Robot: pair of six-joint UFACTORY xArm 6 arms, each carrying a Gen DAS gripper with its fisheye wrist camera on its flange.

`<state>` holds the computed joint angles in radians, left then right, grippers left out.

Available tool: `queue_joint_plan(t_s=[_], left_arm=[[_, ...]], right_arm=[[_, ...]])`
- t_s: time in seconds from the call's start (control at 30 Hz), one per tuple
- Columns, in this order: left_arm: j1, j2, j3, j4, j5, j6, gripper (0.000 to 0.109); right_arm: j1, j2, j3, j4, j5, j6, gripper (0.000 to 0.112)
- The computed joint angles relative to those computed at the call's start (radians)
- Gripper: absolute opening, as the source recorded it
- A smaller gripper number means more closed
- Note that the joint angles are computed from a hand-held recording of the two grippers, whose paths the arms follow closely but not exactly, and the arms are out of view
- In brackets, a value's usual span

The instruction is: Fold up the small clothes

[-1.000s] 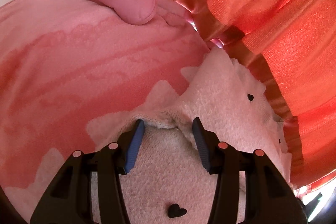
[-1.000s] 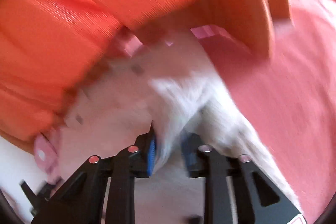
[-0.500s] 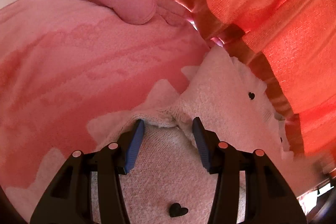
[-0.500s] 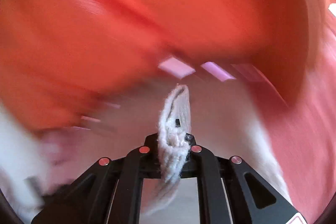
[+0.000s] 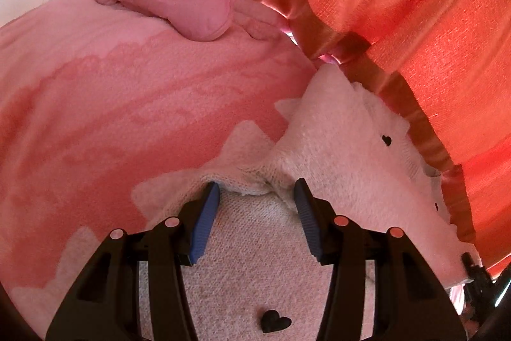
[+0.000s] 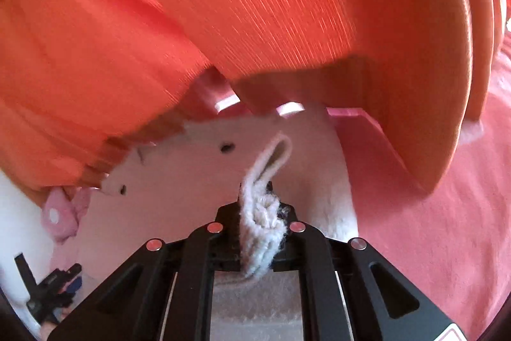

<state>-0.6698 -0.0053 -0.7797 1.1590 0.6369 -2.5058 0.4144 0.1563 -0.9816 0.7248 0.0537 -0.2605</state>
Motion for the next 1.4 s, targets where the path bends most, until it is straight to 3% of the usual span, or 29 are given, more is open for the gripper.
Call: queue_joint_plan(t_s=[0.07,0.13,0.2,0.27,0.3,0.37,0.43,0.47,0.53,0.7,0.77,0.83,0.93,0.97,1.0,1.03,1.07,1.1,1.17,1.23,1.37,1.4], left_arm=[[-0.003,0.007,-0.008,-0.010,0.008,0.019,0.048],[-0.003,0.008,-0.012,-0.022,0.010,0.046,0.048],[-0.003,0.003,-0.011,-0.034,0.002,0.066,0.047],[-0.008,-0.026,0.008,-0.062,-0.017,0.102,0.047],[-0.016,-0.053,0.029,-0.088,-0.028,0.126,0.048],[-0.038,-0.102,0.069,-0.155,-0.034,0.176,0.055],[-0.069,-0.178,0.130,-0.229,-0.049,0.222,0.058],[-0.091,-0.218,0.166,-0.233,-0.060,0.220,0.061],[-0.181,-0.301,0.233,-0.292,-0.014,0.240,0.069],[-0.364,-0.409,0.347,-0.475,0.031,0.278,0.072],[-0.421,-0.441,0.374,-0.467,0.019,0.226,0.076],[-0.432,-0.461,0.391,-0.461,-0.016,0.178,0.078],[-0.438,-0.419,0.368,-0.443,-0.011,0.147,0.079],[-0.446,-0.401,0.350,-0.449,0.013,0.153,0.076],[-0.459,-0.380,0.321,-0.480,0.057,0.181,0.071],[-0.468,-0.362,0.296,-0.519,0.094,0.227,0.049],[-0.471,-0.365,0.299,-0.515,0.089,0.233,0.018],[-0.470,-0.389,0.325,-0.480,0.042,0.196,0.007],[-0.482,-0.467,0.382,-0.378,-0.014,0.062,0.007],[-0.559,-0.529,0.373,-0.353,0.090,0.043,0.007],[-0.709,-0.581,0.336,-0.338,0.228,0.010,0.006],[-0.745,-0.578,0.320,-0.346,0.257,0.008,0.006]], right_arm=[[-0.019,0.019,-0.026,0.190,0.053,-0.132,0.007],[-0.028,-0.049,0.025,0.236,0.072,-0.113,0.010],[-0.026,-0.158,0.142,0.114,0.042,0.006,0.022],[-0.041,-0.287,0.273,-0.096,0.040,0.160,0.032],[-0.058,-0.358,0.330,-0.181,0.083,0.226,0.042],[-0.086,-0.503,0.425,-0.226,0.197,0.265,0.049],[-0.116,-0.677,0.525,-0.210,0.378,0.223,0.052],[-0.117,-0.745,0.563,-0.264,0.460,0.259,0.054],[-0.138,-0.887,0.644,-0.271,0.602,0.246,0.056],[-0.119,-1.073,0.746,-0.247,0.853,0.298,0.058],[-0.098,-1.098,0.764,-0.209,0.884,0.288,0.058],[-0.051,-1.073,0.749,-0.249,0.844,0.323,0.058],[-0.028,-0.995,0.724,-0.174,0.784,0.330,0.058],[0.000,-0.988,0.726,-0.198,0.735,0.378,0.053],[0.026,-0.966,0.712,-0.225,0.708,0.406,0.026],[0.044,-0.960,0.708,-0.250,0.695,0.426,0.012],[0.054,-0.970,0.715,-0.253,0.677,0.447,0.012],[0.057,-1.022,0.738,-0.251,0.665,0.464,0.011],[0.072,-1.137,0.771,-0.309,0.668,0.520,0.010],[0.075,-1.305,0.807,-0.373,0.716,0.573,0.009],[0.037,-1.649,0.858,-0.469,0.935,0.640,0.008],[0.021,-1.754,0.868,-0.477,1.033,0.663,0.008]])
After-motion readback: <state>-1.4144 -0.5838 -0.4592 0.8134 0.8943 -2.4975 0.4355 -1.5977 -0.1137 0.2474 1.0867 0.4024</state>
